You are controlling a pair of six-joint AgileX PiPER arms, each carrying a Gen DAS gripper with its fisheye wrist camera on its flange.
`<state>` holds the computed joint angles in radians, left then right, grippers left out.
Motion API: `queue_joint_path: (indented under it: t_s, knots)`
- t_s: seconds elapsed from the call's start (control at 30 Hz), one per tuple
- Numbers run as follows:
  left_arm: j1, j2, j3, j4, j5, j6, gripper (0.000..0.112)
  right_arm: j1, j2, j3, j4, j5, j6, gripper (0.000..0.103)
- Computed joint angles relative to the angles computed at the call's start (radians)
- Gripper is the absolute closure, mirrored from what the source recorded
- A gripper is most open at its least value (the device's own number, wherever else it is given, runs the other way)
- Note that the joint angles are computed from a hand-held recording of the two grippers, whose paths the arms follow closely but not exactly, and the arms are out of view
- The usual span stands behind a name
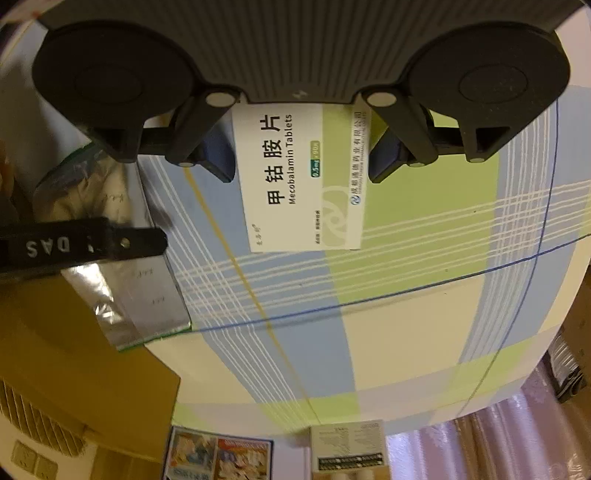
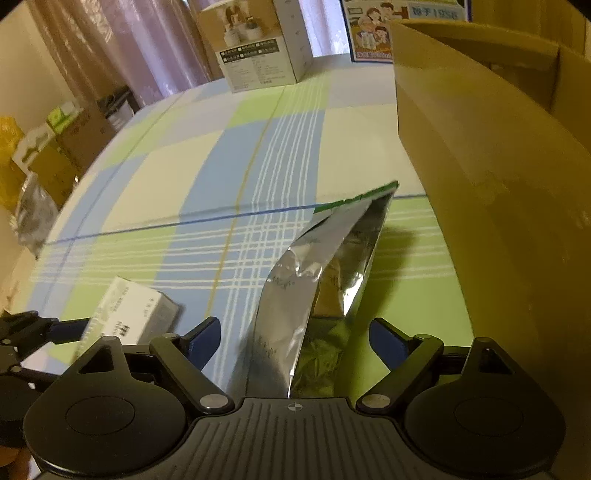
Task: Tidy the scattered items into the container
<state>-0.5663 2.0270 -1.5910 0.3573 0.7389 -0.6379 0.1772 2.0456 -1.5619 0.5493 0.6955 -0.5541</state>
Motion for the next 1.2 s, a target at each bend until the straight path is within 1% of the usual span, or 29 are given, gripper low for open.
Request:
queue_joint_path:
  t_s: [0.03, 0.07, 0.1, 0.13, 0.23, 0.33, 0.47, 0.57, 0.93, 1.03, 1.2]
  knots:
    - [0.001, 0.006, -0.006, -0.008, 0.004, 0.009, 0.038, 0.007, -0.001, 0.002, -0.012, -0.01, 0.0, 0.027]
    - [0.002, 0.005, -0.003, -0.01, 0.0, 0.007, 0.038, 0.016, -0.005, 0.009, -0.027, -0.023, -0.005, 0.031]
    - [0.003, 0.004, -0.001, -0.013, -0.002, 0.006, 0.041, 0.024, -0.01, 0.019, -0.047, -0.037, -0.009, 0.04]
    - [0.004, 0.002, 0.001, -0.012, -0.003, 0.002, 0.045, 0.034, -0.018, 0.031, -0.073, -0.053, -0.008, 0.046]
    - [0.009, 0.0, 0.002, -0.018, -0.007, -0.001, 0.045, 0.04, -0.029, 0.048, -0.067, -0.049, -0.042, 0.053]
    - [0.013, -0.003, 0.006, -0.022, -0.013, -0.016, 0.045, 0.039, -0.041, 0.061, -0.036, -0.031, -0.092, 0.057]
    - [0.02, -0.027, 0.034, 0.001, -0.042, -0.067, 0.045, 0.024, -0.038, 0.053, 0.026, 0.034, -0.133, 0.058]
    - [0.025, -0.037, 0.049, 0.016, -0.049, -0.097, 0.045, 0.027, -0.044, 0.057, 0.036, 0.049, -0.151, 0.058]
    - [0.024, -0.04, 0.053, 0.025, -0.052, -0.111, 0.045, 0.028, -0.063, 0.075, 0.051, 0.03, -0.168, 0.058]
    - [0.02, -0.045, 0.056, 0.023, -0.05, -0.122, 0.045, 0.032, -0.085, 0.1, 0.036, 0.01, -0.18, 0.058]
    - [-0.02, -0.075, 0.057, 0.083, -0.008, -0.191, 0.045, 0.023, -0.136, 0.142, 0.042, 0.0, -0.191, 0.058]
